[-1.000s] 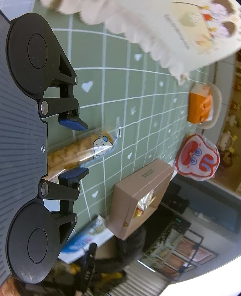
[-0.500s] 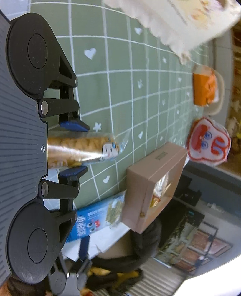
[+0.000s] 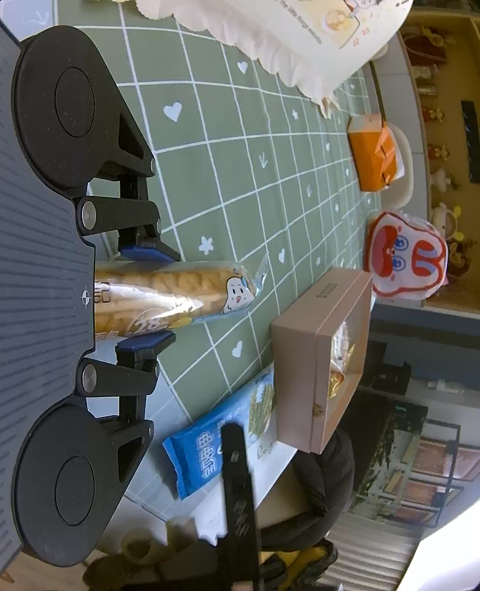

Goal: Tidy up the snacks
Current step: 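Grasp the blue seaweed bag with the right tool while the left holds the bread stick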

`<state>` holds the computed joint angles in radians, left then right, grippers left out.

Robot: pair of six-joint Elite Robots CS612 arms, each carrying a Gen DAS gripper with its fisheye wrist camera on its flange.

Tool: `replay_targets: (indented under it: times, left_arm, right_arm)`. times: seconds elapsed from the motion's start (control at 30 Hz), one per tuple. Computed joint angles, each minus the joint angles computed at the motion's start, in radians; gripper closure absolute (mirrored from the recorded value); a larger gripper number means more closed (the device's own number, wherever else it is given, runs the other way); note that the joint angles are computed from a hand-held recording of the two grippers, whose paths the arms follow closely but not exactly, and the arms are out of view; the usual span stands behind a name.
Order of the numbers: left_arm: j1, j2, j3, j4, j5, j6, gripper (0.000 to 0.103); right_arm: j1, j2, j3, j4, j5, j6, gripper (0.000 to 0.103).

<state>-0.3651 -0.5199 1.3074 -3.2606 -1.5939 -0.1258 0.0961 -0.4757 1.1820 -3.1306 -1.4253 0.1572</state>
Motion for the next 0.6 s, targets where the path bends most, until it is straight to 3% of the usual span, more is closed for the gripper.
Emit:
replay_targets:
  times: [0.13,0.27,0.47,0.6]
  left_arm:
    - [-0.005,-0.004,0.005,0.004,0.015,0.006,0.059]
    - [-0.012,-0.005,0.006,0.006,0.041,0.013,0.059]
    - [-0.012,-0.004,0.007,0.000,0.045,0.003,0.059]
    - [-0.010,-0.004,0.006,-0.002,0.039,-0.007,0.059]
  right_arm:
    - [0.019,0.030,-0.059,0.039,-0.042,-0.025,0.005]
    - [0.039,0.036,-0.071,0.063,-0.087,-0.137,0.004]
    - [0.029,0.010,-0.018,0.046,-0.049,-0.196,0.005]
    - [0.022,-0.010,0.020,0.035,-0.035,-0.224,0.012]
